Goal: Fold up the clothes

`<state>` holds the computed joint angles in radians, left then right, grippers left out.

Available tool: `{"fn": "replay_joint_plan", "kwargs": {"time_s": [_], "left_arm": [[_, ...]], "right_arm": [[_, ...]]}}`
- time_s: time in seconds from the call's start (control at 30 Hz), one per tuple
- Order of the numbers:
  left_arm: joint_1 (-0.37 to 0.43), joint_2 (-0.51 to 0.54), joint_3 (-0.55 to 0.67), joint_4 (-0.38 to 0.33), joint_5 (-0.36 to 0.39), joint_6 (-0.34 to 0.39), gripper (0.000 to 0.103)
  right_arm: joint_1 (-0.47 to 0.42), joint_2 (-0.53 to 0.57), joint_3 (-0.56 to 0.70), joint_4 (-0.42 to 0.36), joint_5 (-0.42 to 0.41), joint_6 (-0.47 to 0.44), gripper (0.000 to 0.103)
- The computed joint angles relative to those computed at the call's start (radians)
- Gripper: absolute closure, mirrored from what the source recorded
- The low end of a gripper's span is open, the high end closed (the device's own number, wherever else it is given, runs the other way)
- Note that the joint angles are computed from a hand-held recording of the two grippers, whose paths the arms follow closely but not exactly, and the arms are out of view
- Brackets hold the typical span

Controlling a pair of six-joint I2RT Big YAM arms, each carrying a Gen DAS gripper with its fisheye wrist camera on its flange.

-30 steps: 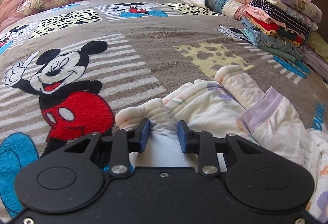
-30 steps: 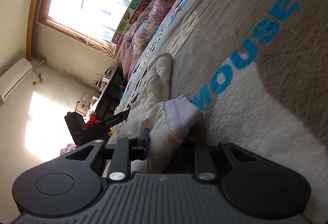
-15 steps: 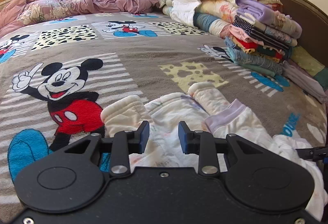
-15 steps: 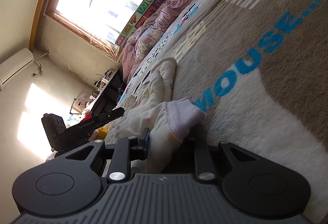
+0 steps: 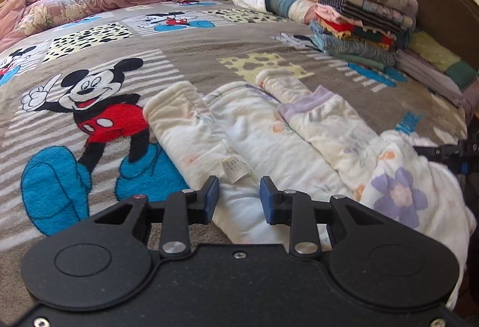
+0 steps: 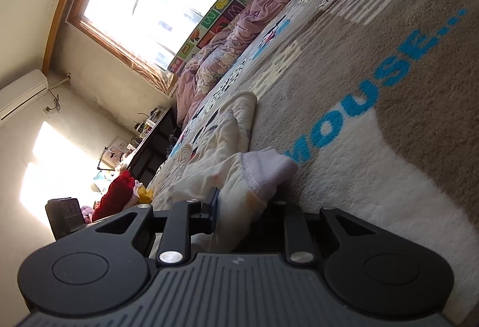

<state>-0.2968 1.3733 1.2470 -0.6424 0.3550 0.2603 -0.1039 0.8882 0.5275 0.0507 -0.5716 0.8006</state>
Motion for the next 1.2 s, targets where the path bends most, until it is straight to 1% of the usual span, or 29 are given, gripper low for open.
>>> {"fn": "replay_joint_plan", "kwargs": {"time_s": [0.17, 0.23, 0.43, 0.5, 0.53, 0.6, 0.63, 0.73, 0.83, 0.9, 1.03, 1.13, 1.2], "left_arm": [[-0.02, 0.013, -0.005, 0.002, -0.009, 0.036, 0.075], [-0.021, 0.013, -0.006, 0.003, -0.011, 0.037, 0.075], [0.01, 0.002, 0.01, -0.016, 0.057, 0.016, 0.075], [0.026, -0.008, 0.009, 0.006, 0.091, -0.011, 0.075], [0.033, -0.012, 0.007, 0.029, 0.1, -0.038, 0.075], [0.041, -0.013, 0.003, 0.09, 0.09, -0.106, 0.075], [0.043, -0.012, 0.0, 0.124, 0.078, -0.143, 0.075], [0.047, 0.01, 0.012, 0.198, 0.004, -0.258, 0.075], [0.048, 0.052, 0.044, 0.229, -0.048, -0.344, 0.075], [0.044, 0.084, 0.067, 0.242, -0.075, -0.371, 0.075], [0.036, 0.141, 0.109, 0.262, -0.093, -0.387, 0.075], [0.036, 0.177, 0.133, 0.267, -0.075, -0.412, 0.075], [0.034, 0.195, 0.147, 0.25, -0.05, -0.398, 0.075]], "right_arm": [[0.006, 0.008, 0.002, 0.003, 0.004, -0.012, 0.078], [0.009, 0.009, 0.002, 0.002, 0.007, -0.022, 0.079], [0.013, 0.0, 0.0, -0.01, 0.011, -0.046, 0.079], [0.015, -0.003, -0.002, -0.013, 0.013, -0.048, 0.079], [0.016, -0.004, -0.003, -0.013, 0.016, -0.049, 0.079], [0.019, -0.006, -0.004, -0.012, 0.02, -0.049, 0.079], [0.019, -0.006, -0.005, -0.012, 0.02, -0.049, 0.079], [0.018, -0.005, -0.006, -0.011, 0.019, -0.049, 0.079], [0.019, -0.006, -0.006, -0.01, 0.018, -0.047, 0.079], [0.018, -0.004, -0.007, -0.007, 0.016, -0.046, 0.079], [0.014, 0.001, -0.007, -0.002, 0.009, -0.041, 0.079], [0.012, 0.006, -0.006, 0.002, 0.002, -0.036, 0.079], [0.011, 0.008, -0.005, 0.004, -0.001, -0.032, 0.079]]}}
